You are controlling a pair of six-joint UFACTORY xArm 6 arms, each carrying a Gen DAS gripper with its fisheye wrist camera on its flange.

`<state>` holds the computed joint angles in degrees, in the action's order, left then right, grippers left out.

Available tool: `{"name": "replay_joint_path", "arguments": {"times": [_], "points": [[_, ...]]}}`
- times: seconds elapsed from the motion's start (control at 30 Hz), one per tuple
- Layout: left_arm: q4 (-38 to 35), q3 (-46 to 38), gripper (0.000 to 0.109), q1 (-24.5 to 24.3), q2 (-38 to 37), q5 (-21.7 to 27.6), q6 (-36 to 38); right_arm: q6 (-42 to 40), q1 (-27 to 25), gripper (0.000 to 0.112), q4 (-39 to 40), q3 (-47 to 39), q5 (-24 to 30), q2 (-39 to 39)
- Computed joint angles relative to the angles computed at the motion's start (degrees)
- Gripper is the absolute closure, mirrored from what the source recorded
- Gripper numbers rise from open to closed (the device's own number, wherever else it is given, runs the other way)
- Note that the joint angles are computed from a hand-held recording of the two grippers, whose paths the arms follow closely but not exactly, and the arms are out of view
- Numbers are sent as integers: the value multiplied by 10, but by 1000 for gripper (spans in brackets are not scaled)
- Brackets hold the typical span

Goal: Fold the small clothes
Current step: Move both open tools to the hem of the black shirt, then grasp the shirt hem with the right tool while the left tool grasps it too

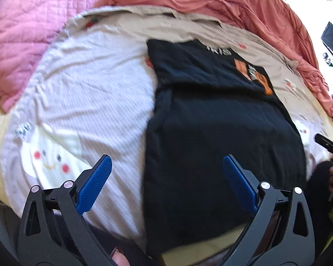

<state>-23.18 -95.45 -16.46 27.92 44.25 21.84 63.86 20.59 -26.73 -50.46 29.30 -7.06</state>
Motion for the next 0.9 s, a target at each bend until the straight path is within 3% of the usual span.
{"name": "replay_joint_path", "arguments": {"times": [0.23,0.6,0.63,0.67,0.73,0.77,0.8,0.87,0.9], "points": [[34,-17,15,0,18,71,-38,-18,5,16,60,-11,74,15],[42,-78,15,7,71,147,-78,-94,-12,17,179,-3,65,46],[42,-80,15,8,72,149,-78,-100,-13,20,188,-1,60,46],[42,-82,15,7,73,150,-79,-113,-14,34,203,4,51,45],[41,-82,15,6,73,149,-75,-118,-13,47,206,7,44,42],[38,-82,15,7,73,150,-71,-120,-13,63,207,8,40,40],[35,-80,18,7,72,147,-68,-127,-12,70,212,11,31,37],[33,-77,28,6,70,142,-66,-125,-8,83,195,8,36,30],[31,-74,41,6,67,138,-64,-123,-7,86,188,8,37,27]]}}
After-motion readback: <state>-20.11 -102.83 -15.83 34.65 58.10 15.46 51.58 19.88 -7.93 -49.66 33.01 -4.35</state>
